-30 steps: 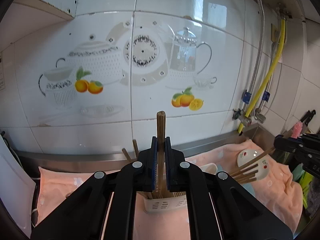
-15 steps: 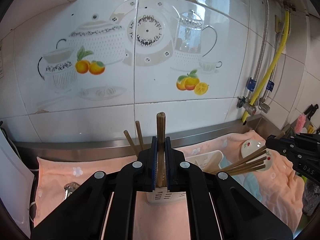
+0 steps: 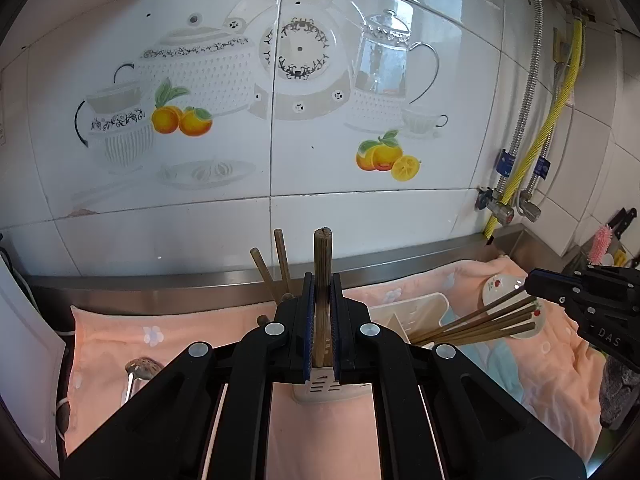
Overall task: Organize utensils
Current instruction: 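Lower both chopsticks into the caddy and open both tools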
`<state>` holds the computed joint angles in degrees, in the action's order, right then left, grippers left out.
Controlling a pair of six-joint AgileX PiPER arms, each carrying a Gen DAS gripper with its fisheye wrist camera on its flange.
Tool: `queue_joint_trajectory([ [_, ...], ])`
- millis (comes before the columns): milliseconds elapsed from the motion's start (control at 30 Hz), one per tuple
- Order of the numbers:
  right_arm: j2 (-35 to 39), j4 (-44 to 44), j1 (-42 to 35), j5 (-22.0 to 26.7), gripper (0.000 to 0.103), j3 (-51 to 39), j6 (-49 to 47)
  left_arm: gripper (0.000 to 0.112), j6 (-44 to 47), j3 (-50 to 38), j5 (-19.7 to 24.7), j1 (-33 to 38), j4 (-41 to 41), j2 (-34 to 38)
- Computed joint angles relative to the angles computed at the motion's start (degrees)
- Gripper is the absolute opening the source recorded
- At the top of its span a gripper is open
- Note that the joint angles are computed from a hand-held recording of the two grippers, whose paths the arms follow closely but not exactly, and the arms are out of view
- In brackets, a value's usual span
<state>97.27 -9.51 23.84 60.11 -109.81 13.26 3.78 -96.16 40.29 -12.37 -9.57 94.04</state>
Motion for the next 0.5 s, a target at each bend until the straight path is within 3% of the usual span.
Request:
queue_joint_trajectory([
  [367, -2.5, -0.9, -0.1, -1.6, 0.032, 2.4, 1.1, 0.008, -0.4, 0.5, -0.3, -1.0, 1.3, -0.9],
  [467, -3.6, -1.2, 0.0, -2.2, 0.035, 3.6, 1.4, 0.013, -0.9, 1.2, -0.4, -1.3, 1.9, -1.7],
  [500, -4.0, -1.4, 0.1, -2.3, 0.038, 4.0, 1.7, 0.020, -1.2, 1.7, -0.6, -1.4, 2.1, -2.2],
])
